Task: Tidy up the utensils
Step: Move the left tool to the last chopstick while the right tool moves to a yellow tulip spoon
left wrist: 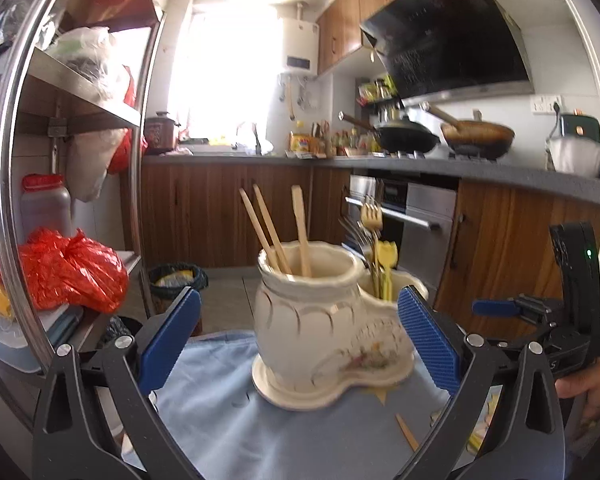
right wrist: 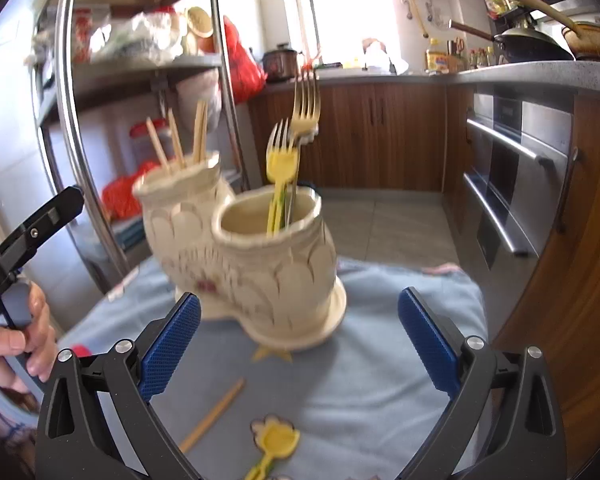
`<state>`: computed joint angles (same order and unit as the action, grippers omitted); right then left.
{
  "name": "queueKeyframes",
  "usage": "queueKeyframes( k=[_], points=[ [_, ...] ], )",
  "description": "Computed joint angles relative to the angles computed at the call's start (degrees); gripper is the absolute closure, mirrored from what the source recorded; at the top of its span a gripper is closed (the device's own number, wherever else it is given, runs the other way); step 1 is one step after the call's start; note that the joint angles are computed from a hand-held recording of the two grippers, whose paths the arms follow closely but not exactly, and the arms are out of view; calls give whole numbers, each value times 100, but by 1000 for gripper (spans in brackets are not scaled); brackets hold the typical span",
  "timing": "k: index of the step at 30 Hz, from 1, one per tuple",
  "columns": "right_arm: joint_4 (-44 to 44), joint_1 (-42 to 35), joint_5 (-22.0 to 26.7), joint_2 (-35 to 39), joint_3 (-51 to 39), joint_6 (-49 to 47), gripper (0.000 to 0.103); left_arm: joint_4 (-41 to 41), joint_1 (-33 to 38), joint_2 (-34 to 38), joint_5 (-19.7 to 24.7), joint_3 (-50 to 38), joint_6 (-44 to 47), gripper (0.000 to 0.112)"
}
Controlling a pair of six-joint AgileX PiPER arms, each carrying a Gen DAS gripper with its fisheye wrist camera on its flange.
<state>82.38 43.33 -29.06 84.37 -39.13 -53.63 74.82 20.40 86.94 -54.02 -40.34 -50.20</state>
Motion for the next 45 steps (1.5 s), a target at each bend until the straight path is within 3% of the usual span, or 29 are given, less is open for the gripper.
queueKeyframes(
  k=[7, 14, 28, 36, 45],
  points=[
    [838, 289, -250, -80, 334, -377, 5, 332, -222, -129, 380, 466, 272, 15],
    [1226, 85, -24, -325, 726, -467, 5, 1595, -838, -231, 1165, 564, -823, 15],
    [1263, 83, 38, -736, 1049, -392, 5, 1550, -1979, -586, 2665, 1128, -571, 15],
    [1254, 99, 61, -879, 1175, -379, 5, 1448, -2324, -598, 3114, 1146, -497, 15],
    [1224, 151, 126, -831, 1180, -360, 5, 2431, -2590, -328, 3441, 930, -1454, 42]
  ],
)
